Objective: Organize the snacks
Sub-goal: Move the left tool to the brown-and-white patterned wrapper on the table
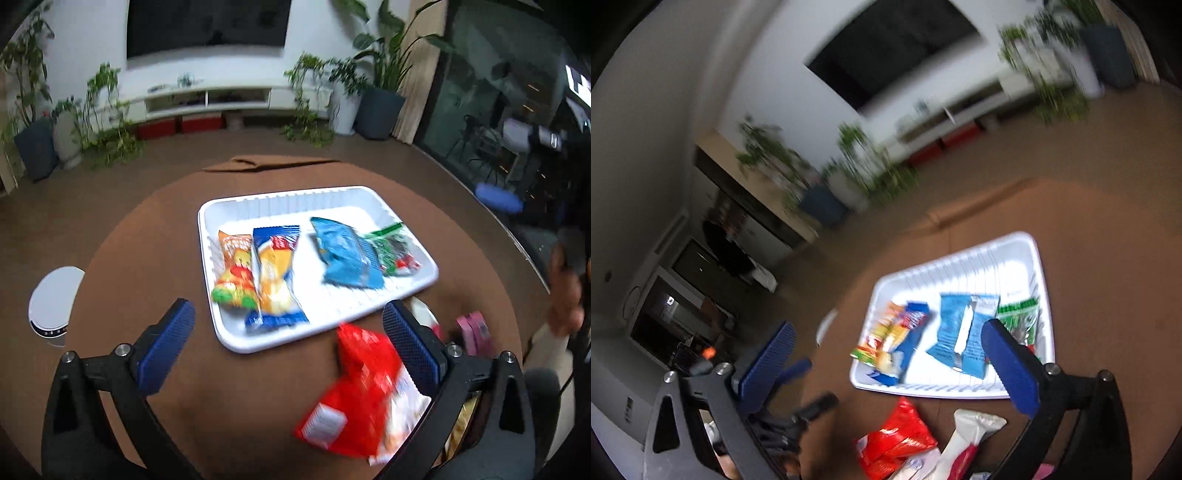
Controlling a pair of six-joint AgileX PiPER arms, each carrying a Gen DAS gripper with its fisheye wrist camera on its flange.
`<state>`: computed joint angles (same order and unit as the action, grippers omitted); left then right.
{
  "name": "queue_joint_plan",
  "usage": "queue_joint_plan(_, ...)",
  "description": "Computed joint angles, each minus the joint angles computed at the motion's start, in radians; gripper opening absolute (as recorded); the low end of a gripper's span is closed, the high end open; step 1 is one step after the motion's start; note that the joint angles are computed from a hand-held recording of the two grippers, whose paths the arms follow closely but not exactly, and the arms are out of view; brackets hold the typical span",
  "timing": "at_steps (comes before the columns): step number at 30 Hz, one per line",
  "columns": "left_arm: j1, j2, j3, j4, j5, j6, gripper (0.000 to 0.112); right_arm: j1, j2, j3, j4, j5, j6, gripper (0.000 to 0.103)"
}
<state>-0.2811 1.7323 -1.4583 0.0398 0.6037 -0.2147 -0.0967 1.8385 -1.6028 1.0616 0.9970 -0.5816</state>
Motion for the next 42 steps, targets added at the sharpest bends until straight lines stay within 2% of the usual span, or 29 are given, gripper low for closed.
queue_joint_plan(1,-0.031,-0.069,0.09,0.055,-0.051,-0.049,0.103,-0.01,-0.047,0.043,0.023,-0.006,-0.033,0.103)
queue_joint_plan(3,-0.089,-0.153,0.189,0.195,-0.083,-0.198,0.103,-0.047,-0.145,0.141,0.073,0.008,-0.115,0.103)
queue_joint_plan(5,-0.154,-0.231,0.259,0.283,-0.038,-0.332,0.103,-0.072,-0.226,0.221,0.08,0.021,-0.148,0.103)
queue_joint_plan(7,-0.199,-0.296,0.31,0.281,0.021,-0.389,0.103,-0.11,-0.302,0.306,0.061,0.052,-0.17,0.103)
queue_joint_plan(9,-0.256,-0.367,0.396,0.313,0.04,-0.487,0.103,-0.133,-0.369,0.388,0.02,0.061,-0.162,0.103)
queue_joint_plan(11,-0.325,-0.418,0.463,0.354,0.075,-0.591,0.103,-0.159,-0.427,0.47,-0.011,0.079,-0.151,0.097)
queue_joint_plan(15,-0.464,-0.445,0.542,0.396,0.138,-0.708,0.103,-0.209,-0.487,0.648,-0.03,0.149,-0.155,0.088)
queue_joint_plan(17,-0.539,-0.426,0.558,0.417,0.173,-0.744,0.103,-0.202,-0.521,0.72,-0.058,0.143,-0.168,0.08)
queue_joint_plan(19,-0.607,-0.405,0.567,0.449,0.21,-0.795,0.103,-0.178,-0.559,0.772,-0.098,0.116,-0.156,0.08)
queue_joint_plan(25,-0.654,-0.347,0.556,0.461,0.238,-0.82,0.102,-0.099,-0.617,0.854,-0.151,0.033,-0.147,0.074)
queue_joint_plan(26,-0.65,-0.342,0.556,0.45,0.234,-0.808,0.099,-0.098,-0.626,0.864,-0.151,0.033,-0.151,0.074)
queue_joint_plan(30,-0.625,-0.332,0.567,0.405,0.217,-0.772,0.075,-0.072,-0.629,0.886,-0.148,0.015,-0.154,0.074)
queue_joint_plan(40,-0.6,-0.303,0.579,0.349,0.196,-0.704,0.069,-0.035,-0.636,0.894,-0.152,0.0,-0.15,0.074)
queue_joint_plan(42,-0.593,-0.308,0.581,0.343,0.193,-0.691,0.063,-0.023,-0.64,0.895,-0.155,-0.01,-0.145,0.074)
